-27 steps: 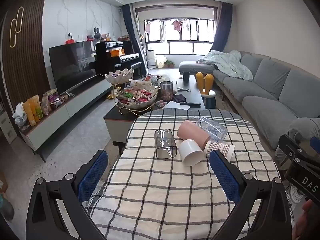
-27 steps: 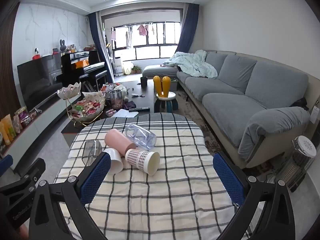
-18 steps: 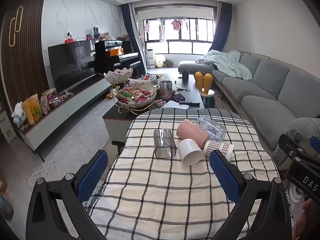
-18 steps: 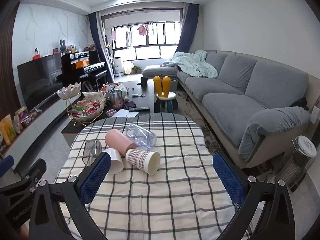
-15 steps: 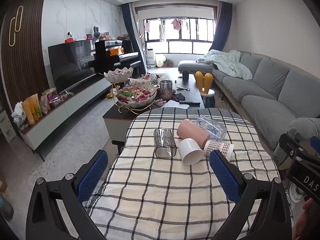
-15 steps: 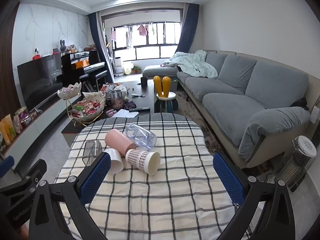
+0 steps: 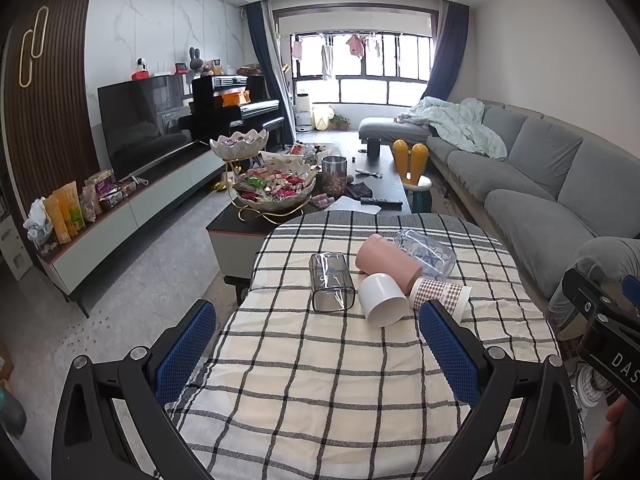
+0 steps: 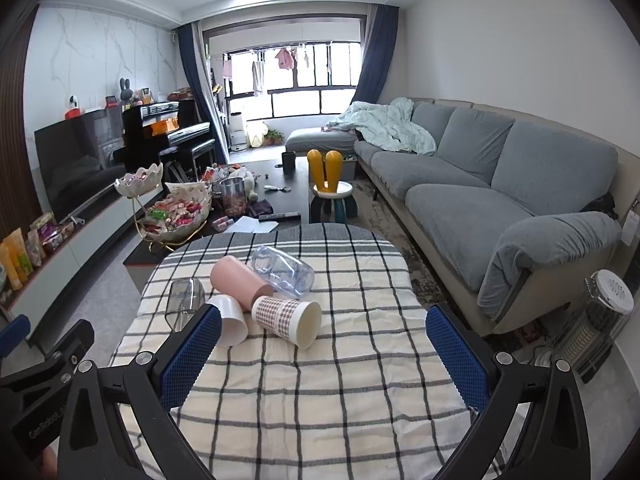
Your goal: Flip cup upside down
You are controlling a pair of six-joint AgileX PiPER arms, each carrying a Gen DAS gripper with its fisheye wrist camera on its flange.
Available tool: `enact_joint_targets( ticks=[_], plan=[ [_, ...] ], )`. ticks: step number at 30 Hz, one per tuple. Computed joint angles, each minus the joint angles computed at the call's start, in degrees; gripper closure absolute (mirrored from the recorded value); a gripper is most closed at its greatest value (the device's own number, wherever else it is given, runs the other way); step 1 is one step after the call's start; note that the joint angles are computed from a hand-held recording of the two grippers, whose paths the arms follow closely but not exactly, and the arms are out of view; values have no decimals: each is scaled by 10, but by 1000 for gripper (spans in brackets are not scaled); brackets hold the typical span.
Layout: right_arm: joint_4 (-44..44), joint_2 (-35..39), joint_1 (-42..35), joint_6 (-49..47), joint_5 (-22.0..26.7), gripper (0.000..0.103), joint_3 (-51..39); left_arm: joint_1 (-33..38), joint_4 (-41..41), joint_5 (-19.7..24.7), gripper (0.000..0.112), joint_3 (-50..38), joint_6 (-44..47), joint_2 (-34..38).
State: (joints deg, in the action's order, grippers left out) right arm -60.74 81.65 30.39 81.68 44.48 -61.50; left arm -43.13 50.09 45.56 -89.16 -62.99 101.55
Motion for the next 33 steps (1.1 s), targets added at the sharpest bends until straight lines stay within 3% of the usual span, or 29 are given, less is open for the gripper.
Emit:
enact_joint_targets(
  ticks=[33],
  plan=[
    [0,8,4,12,-1,1,3,2,-10,-5,9,-2,9,8]
  ],
)
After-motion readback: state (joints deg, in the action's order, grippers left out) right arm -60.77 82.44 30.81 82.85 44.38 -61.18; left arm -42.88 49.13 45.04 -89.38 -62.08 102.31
